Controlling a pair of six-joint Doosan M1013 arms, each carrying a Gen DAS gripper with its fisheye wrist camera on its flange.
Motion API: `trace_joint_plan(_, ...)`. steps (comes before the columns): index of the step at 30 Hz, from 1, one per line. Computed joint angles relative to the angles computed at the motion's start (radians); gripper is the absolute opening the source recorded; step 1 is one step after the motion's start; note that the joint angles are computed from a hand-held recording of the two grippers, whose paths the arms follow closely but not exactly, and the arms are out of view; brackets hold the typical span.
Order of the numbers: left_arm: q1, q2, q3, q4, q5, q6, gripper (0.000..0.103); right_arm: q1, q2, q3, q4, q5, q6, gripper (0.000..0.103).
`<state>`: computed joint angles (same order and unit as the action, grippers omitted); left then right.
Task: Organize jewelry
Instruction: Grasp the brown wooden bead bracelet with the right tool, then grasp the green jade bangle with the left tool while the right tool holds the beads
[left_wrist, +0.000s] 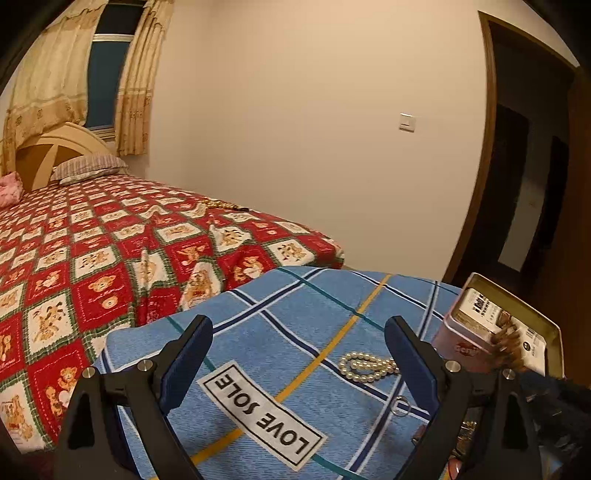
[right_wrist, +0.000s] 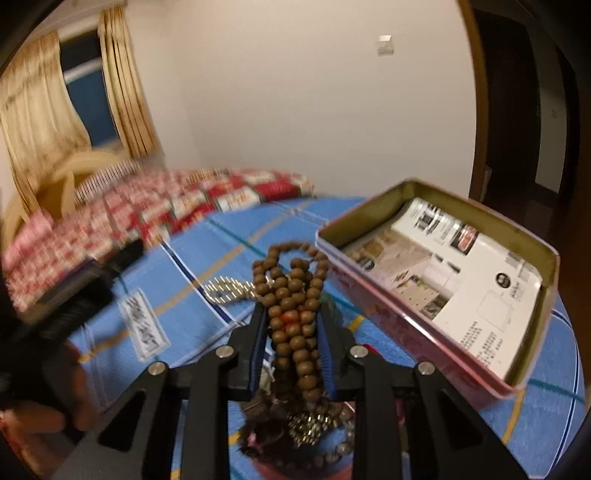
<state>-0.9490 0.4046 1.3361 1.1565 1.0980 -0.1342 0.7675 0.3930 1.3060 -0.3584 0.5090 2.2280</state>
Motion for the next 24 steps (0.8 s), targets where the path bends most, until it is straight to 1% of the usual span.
trace_joint_plan(1, 0.001, -0.003, 0.004, 0.001, -0.018, 0.003, 0.094, 0.002, -0.009, 0.012, -0.03, -0.02, 0.036, 0.028)
trace_joint_plan(2, 0.001, -0.006, 0.009, 0.003, -0.037, 0.006, 0.094, 0.005, -0.025, 0.034, -0.096, -0.043, 0.107, 0.028)
trace_joint_plan(4, 0.0, -0.014, 0.021, 0.016, -0.098, 0.018, 0.094, 0.012, -0.057, 0.08, -0.279, -0.066, 0.301, 0.028)
trace_joint_plan(5, 0.002, -0.016, 0.025, 0.018, -0.127, 0.028, 0.094, 0.017, -0.069, 0.096, -0.37, -0.055, 0.396, 0.028)
trace_joint_plan(7, 0.007, -0.025, 0.036, 0.0, -0.221, 0.068, 0.094, 0.028, -0.088, 0.126, -0.535, -0.008, 0.57, 0.028)
trace_joint_plan(8, 0.013, -0.03, 0.043, -0.024, -0.286, 0.1, 0.094, 0.03, -0.093, 0.136, -0.574, 0.004, 0.615, 0.028)
trace_joint_plan(9, 0.017, -0.034, 0.047, -0.047, -0.33, 0.127, 0.094, 0.032, -0.101, 0.148, -0.607, 0.015, 0.662, 0.028)
trace_joint_plan(10, 0.023, -0.039, 0.051, -0.084, -0.39, 0.173, 0.094, 0.033, -0.105, 0.157, -0.626, 0.023, 0.693, 0.028)
trace_joint_plan(12, 0.031, -0.042, 0.055, -0.158, -0.487, 0.267, 0.094, 0.034, -0.109, 0.166, -0.648, 0.045, 0.726, 0.028)
trace_joint_plan(13, 0.034, -0.042, 0.053, -0.205, -0.524, 0.334, 0.094, 0.036, -0.108, 0.166, -0.655, 0.054, 0.735, 0.028)
trace_joint_plan(14, 0.03, -0.038, 0.046, -0.215, -0.524, 0.37, 0.094, 0.036, -0.104, 0.162, -0.658, 0.06, 0.738, 0.028)
trace_joint_plan(16, 0.022, -0.033, 0.036, -0.205, -0.491, 0.371, 0.094, 0.038, -0.104, 0.163, -0.661, 0.063, 0.742, 0.028)
trace_joint_plan(18, 0.028, -0.03, 0.029, -0.233, -0.464, 0.351, 0.094, 0.038, -0.104, 0.163, -0.676, 0.058, 0.756, 0.028)
trace_joint_plan(20, 0.038, -0.029, 0.027, -0.251, -0.452, 0.311, 0.094, 0.041, -0.107, 0.169, -0.693, 0.051, 0.767, 0.028)
trace_joint_plan(21, 0.042, -0.025, 0.02, -0.267, -0.445, 0.312, 0.094, 0.042, -0.108, 0.172, -0.689, 0.045, 0.764, 0.028)
trace_joint_plan(24, 0.046, -0.007, -0.019, -0.302, -0.426, 0.387, 0.094, 0.041, -0.109, 0.175, -0.664, 0.031, 0.741, 0.028)
